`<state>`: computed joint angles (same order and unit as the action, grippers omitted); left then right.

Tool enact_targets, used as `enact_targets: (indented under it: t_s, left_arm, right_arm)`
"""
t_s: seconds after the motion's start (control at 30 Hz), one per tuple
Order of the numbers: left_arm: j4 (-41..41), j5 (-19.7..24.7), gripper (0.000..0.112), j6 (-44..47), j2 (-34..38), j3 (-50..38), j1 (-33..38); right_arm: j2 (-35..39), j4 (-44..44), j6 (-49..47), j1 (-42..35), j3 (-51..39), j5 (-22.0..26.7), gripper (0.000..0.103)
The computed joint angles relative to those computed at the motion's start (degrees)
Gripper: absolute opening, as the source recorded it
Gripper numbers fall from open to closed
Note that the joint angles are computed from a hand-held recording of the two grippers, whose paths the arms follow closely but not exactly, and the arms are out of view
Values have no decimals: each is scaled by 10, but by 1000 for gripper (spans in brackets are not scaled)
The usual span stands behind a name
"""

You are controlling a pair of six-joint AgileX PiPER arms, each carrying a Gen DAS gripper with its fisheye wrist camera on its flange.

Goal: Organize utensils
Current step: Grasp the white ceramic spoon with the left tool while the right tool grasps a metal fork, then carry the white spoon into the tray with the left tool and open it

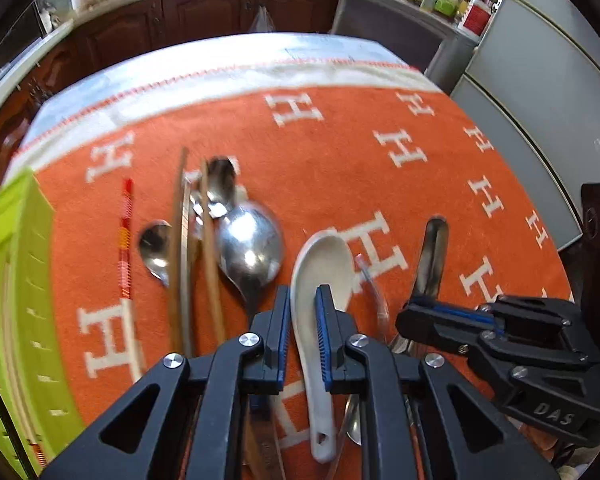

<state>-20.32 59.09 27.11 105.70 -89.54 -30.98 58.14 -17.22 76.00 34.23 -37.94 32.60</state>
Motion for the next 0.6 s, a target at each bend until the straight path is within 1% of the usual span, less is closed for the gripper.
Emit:
enact_targets:
  t_s: [0.13,0.23,0.3,0.37,0.4,0.5,0.6]
  left_arm:
    - [-12,-26,14,10,-10,23,-2]
    - [-28,-49,9,13,-22,45,2]
    - [-38,-42,5,6,-22,41,7]
    - [-34,-34,4,-10,-25,35,10]
    - [-29,-35,4,-17,-31,36,11]
    - [-57,-20,4,-3,-50,38,32]
    - [-81,-5,4,11,-79,44,57]
  right_arm:
    - [-4,-3,2,-1,2,2,5]
    - [-8,3,2,-4,8,-3,5]
    - [-13,-3,9,-2,9,-2,5]
    - [-20,-19,27,8,8,6,5]
    - [-22,-29,37,14,5,13,5]
    - [-32,-53,59,29,-4,34,5]
    - [-41,-85,87,54,-23,71,5]
